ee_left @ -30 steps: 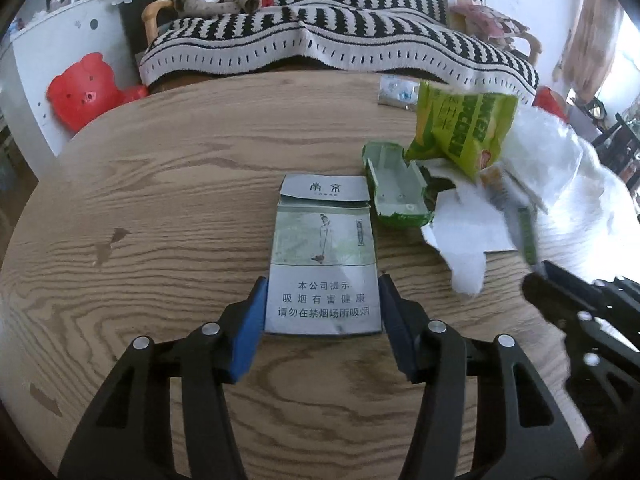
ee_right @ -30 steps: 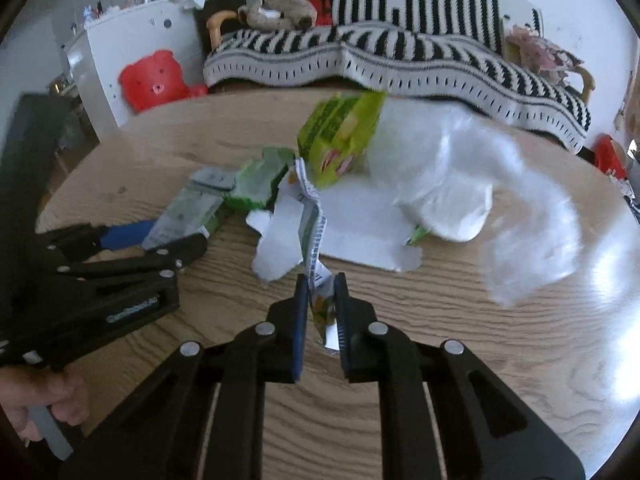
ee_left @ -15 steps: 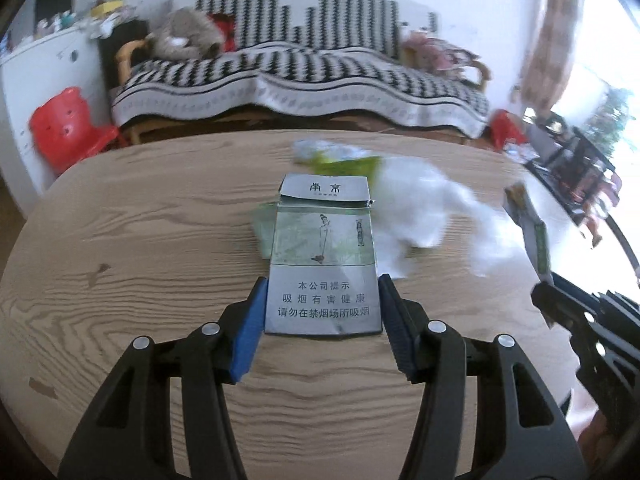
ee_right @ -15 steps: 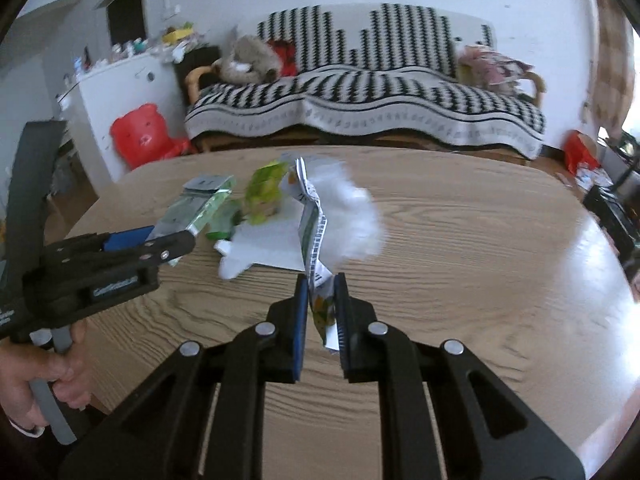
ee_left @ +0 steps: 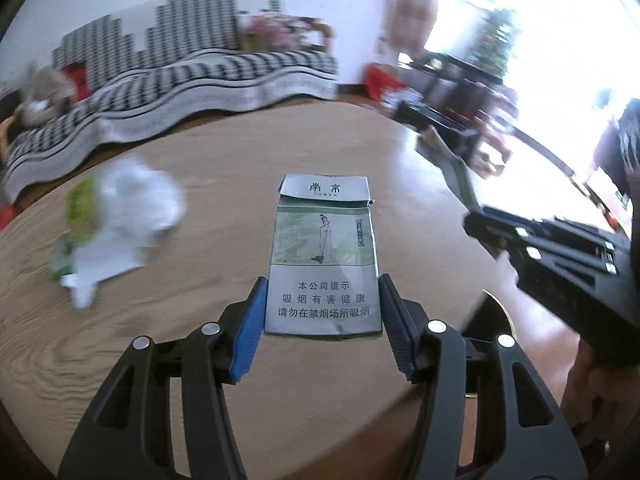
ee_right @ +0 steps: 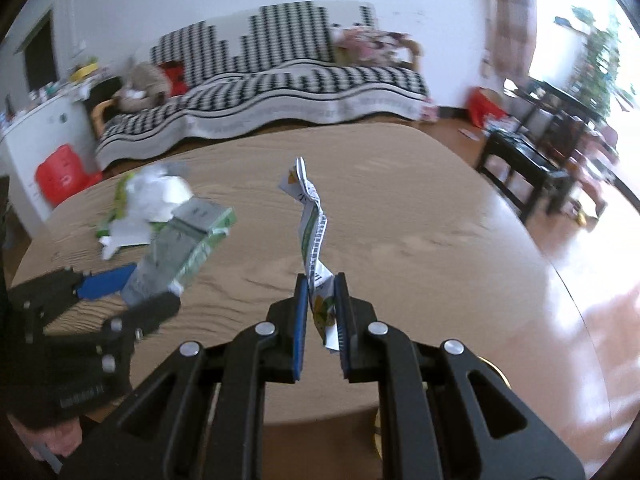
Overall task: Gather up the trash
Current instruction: 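Carry both items over the bin and open both tools to drop them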
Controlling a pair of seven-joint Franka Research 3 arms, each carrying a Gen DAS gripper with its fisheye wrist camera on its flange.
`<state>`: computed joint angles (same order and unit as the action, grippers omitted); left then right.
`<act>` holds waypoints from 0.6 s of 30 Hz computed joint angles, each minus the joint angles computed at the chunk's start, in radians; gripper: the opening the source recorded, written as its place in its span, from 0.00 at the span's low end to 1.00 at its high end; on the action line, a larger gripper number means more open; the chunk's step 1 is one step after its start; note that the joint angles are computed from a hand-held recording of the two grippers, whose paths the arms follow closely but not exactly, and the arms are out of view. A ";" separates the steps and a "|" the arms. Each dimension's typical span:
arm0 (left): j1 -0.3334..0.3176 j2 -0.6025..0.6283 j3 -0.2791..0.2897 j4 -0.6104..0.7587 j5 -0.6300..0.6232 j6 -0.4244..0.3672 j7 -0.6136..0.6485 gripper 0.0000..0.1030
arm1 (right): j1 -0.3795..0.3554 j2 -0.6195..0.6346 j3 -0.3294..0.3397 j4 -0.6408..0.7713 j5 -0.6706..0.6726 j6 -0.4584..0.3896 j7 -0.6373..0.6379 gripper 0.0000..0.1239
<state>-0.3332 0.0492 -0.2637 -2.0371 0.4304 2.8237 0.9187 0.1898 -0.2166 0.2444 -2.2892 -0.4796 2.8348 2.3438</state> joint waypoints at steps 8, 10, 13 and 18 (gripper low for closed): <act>-0.078 0.135 -0.059 0.109 -0.077 0.008 0.128 0.52 | -0.085 -0.207 -0.048 -0.235 0.123 0.005 -0.055 0.11; -0.097 0.166 -0.069 0.133 -0.089 0.013 0.159 0.52 | -0.095 -0.252 -0.069 -0.289 0.175 0.001 -0.091 0.11; -0.108 0.214 -0.097 0.169 -0.137 0.003 0.238 0.52 | -0.112 -0.306 -0.087 -0.355 0.242 -0.010 -0.131 0.11; -0.131 0.287 -0.118 0.218 -0.199 -0.032 0.322 0.52 | -0.103 -0.338 -0.146 -0.428 0.390 -0.063 -0.210 0.11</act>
